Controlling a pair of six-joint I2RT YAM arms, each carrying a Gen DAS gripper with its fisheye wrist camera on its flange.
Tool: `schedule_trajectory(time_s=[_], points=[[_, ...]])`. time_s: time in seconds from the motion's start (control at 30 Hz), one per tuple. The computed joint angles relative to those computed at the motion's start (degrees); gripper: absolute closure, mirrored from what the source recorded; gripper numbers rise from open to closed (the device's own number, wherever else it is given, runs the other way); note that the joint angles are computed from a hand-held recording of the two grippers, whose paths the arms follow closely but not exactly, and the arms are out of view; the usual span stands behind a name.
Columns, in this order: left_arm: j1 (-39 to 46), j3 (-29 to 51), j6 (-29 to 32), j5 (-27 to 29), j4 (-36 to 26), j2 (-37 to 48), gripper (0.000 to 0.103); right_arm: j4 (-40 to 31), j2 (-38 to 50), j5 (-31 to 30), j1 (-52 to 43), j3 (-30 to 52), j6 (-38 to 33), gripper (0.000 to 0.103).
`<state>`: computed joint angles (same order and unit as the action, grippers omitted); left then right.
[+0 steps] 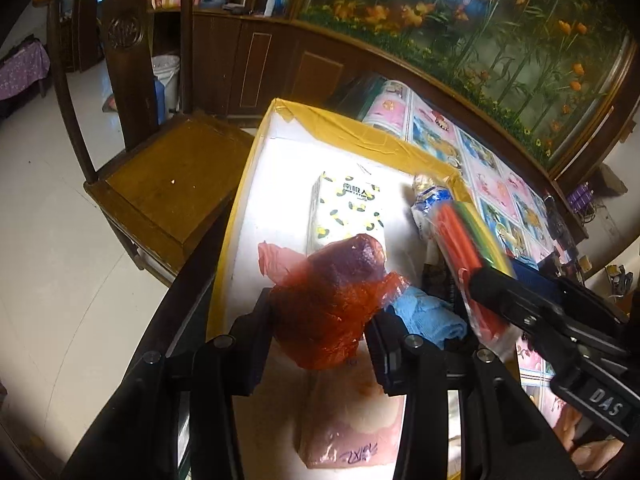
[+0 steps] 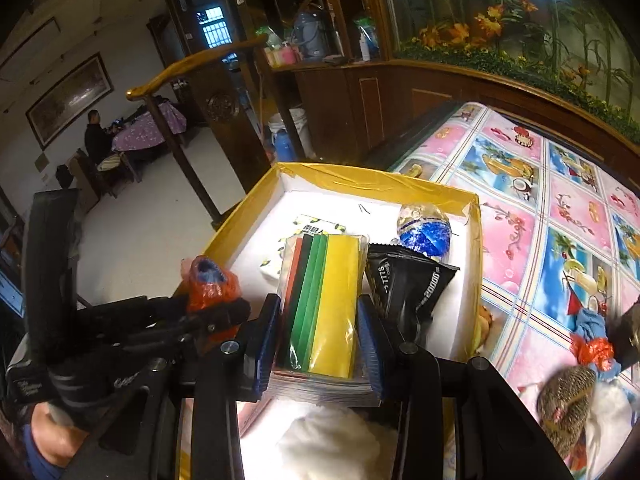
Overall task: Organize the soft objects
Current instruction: 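Carry orange bag and striped sponge pack into the box and open both grippers, then move both grippers back from the box toward the remaining items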
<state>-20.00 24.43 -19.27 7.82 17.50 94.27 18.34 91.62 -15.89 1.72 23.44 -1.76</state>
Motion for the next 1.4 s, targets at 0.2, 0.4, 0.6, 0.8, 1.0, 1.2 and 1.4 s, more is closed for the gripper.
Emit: schedule_trajectory(time_s=[0.2, 0.4, 0.6, 0.8, 1.0, 1.2, 1.4], points=[[-0.5, 2.0, 0.9, -1.2, -2.4, 0.7, 0.056, 2.6, 5.7, 2.3, 0.9, 2.4, 0.9, 0.059], [-1.3, 1.3, 0.7, -2.2, -1.8, 0.0, 0.048, 3.3, 3.7, -0.7, -1.5, 0.6, 0.6, 0.054], [-1.3, -0.6, -0.6, -2.2, -1.6, -3.3, 0.042, 1.8, -2.9, -4.1, -4.6, -2.8, -0.9, 0.046], [-3.3, -4.3, -2.9, -4.3, -2.4, -10.4, 0.041, -1.9, -9.8, -11.7, -13.1, -6.5, -4.6, 0.046], [-11.3, -7.2, -6.7, -8.7, -1.9, -16.2, 0.035, -9.3, -15.3, -21.3, -26.6, -9.1, -13.2, 0.046], [-24.1, -6.1, -10.4, -15.5, -1.2, -14.9, 0.035, -21.2, -16.2, -30.7, -42.5, -7.7, -26.6, 0.046], [-34.4, -2.4, -14.0, -20.0, -1.8, -10.2, 0.035, -38.5, -10.4, -38.4, -59.6, -0.3, -46.3, 0.046]])
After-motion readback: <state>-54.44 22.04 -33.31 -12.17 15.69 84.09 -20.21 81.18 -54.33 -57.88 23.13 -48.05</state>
